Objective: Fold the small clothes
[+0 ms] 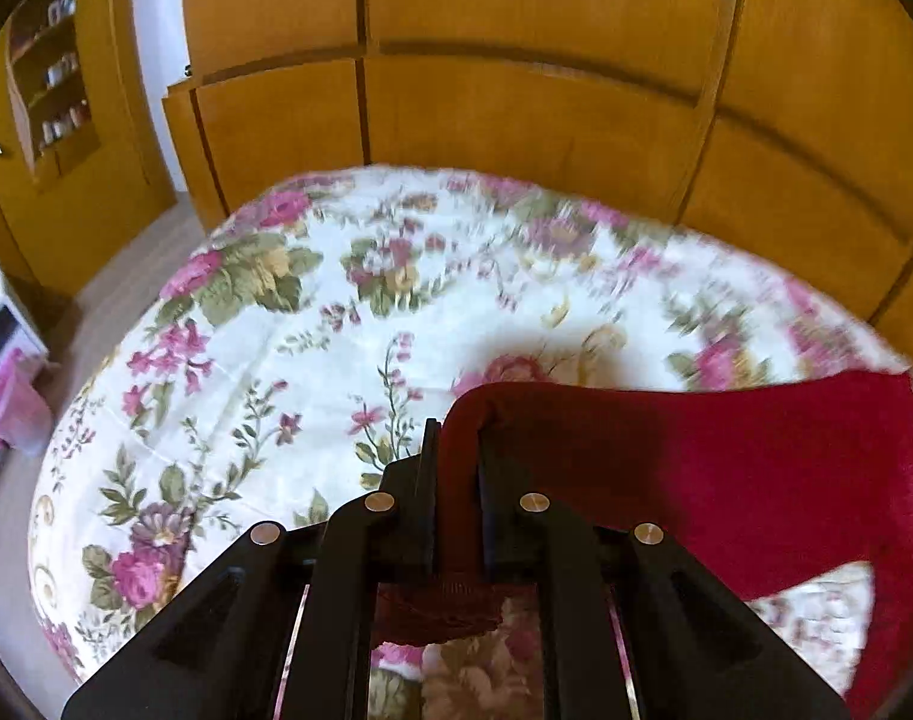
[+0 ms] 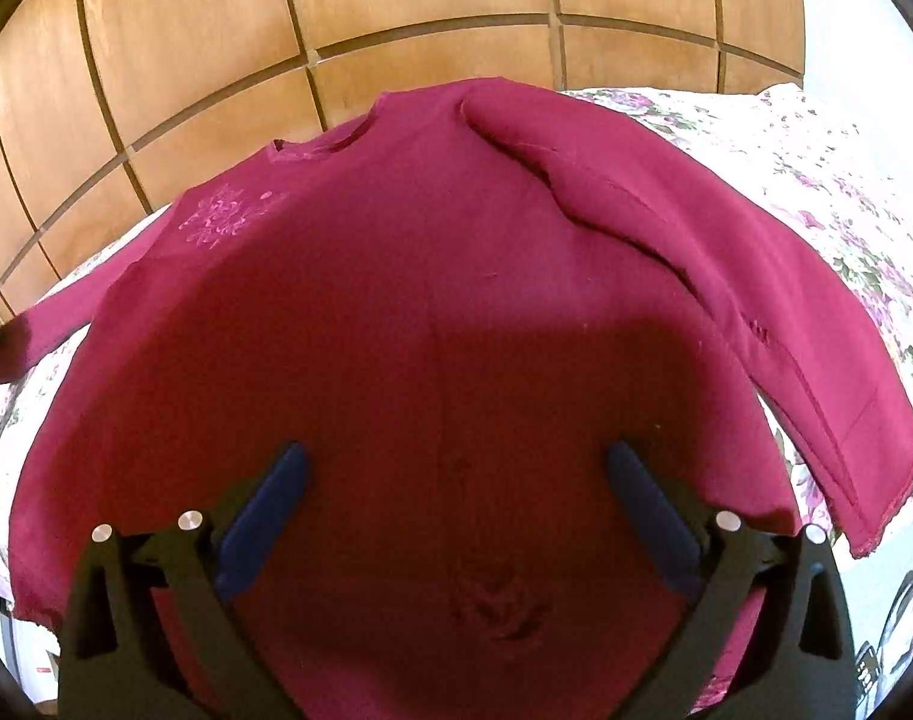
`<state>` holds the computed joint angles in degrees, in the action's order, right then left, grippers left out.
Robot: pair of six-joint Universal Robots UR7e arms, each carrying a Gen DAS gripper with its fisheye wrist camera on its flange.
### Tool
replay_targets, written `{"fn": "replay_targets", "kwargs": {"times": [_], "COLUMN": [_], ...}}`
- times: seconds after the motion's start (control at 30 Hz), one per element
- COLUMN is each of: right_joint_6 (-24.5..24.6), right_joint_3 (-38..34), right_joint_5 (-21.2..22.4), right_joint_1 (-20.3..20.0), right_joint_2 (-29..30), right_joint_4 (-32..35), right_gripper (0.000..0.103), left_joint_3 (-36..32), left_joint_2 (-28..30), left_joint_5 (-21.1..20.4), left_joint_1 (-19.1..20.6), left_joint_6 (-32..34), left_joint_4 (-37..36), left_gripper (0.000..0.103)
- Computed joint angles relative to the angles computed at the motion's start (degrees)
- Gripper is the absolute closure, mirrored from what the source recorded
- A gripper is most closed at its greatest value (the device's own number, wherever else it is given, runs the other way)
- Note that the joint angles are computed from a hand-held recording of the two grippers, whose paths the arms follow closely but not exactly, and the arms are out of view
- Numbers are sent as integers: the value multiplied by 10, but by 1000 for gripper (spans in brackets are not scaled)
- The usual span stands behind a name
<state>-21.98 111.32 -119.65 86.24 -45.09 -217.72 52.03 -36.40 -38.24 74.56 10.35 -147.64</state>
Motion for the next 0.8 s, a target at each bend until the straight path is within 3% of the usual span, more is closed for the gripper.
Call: {"fn": "replay_targets", "kwargs": {"times": [0.07, 0.13, 0.2, 0.27, 0.37, 0.4, 0.43, 0.5, 0.6, 0.67, 0.73, 0.8], "right_joint_6": [4, 13, 36, 82, 147, 161, 176, 194, 220, 274, 323, 334], "right_joint_3": [6, 18, 43, 75, 106, 116, 129, 145, 165, 172, 176, 168], "right_joint_5": [9, 29, 78, 142, 161, 165, 168, 154, 115, 97, 121, 137], "right_joint_1": [-3, -9, -22, -44, -67, -75, -84, -95, -112, -134, -162, -178], "right_joint_2": [-10, -27, -48, -71, -97, -106, -118, -134, -155, -177, -198, -209], "right_joint_4": [15, 31, 22, -8, -45, -57, -72, -98, -141, -126, -90, -52], "right_gripper": [2, 2, 2, 2, 2, 3, 3, 3, 3, 3, 4, 6], "left_joint_3": [-7, 16, 53, 94, 149, 164, 192, 246, 307, 324, 328, 323], "left_joint_2": [11, -1, -17, -24, -32, -34, -40, -62, -86, -85, -71, -50], "left_joint_5": [14, 10, 19, 48, 57, 51, 34, -14, -103, -165, -209, -225], "left_joint_1": [2, 2, -4, -16, -42, -49, -60, -78, -100, -110, -120, -131], "left_joint_6": [-27, -60, -65, -23, 67, 86, 103, 85, 14, -24, -40, -56], "left_joint_4": [3, -12, -57, -152, -287, -322, -365, -388, -331, -270, -228, -188], "left_gripper": [90, 64, 43, 42, 41, 35, 27, 23, 19, 19, 19, 19]}}
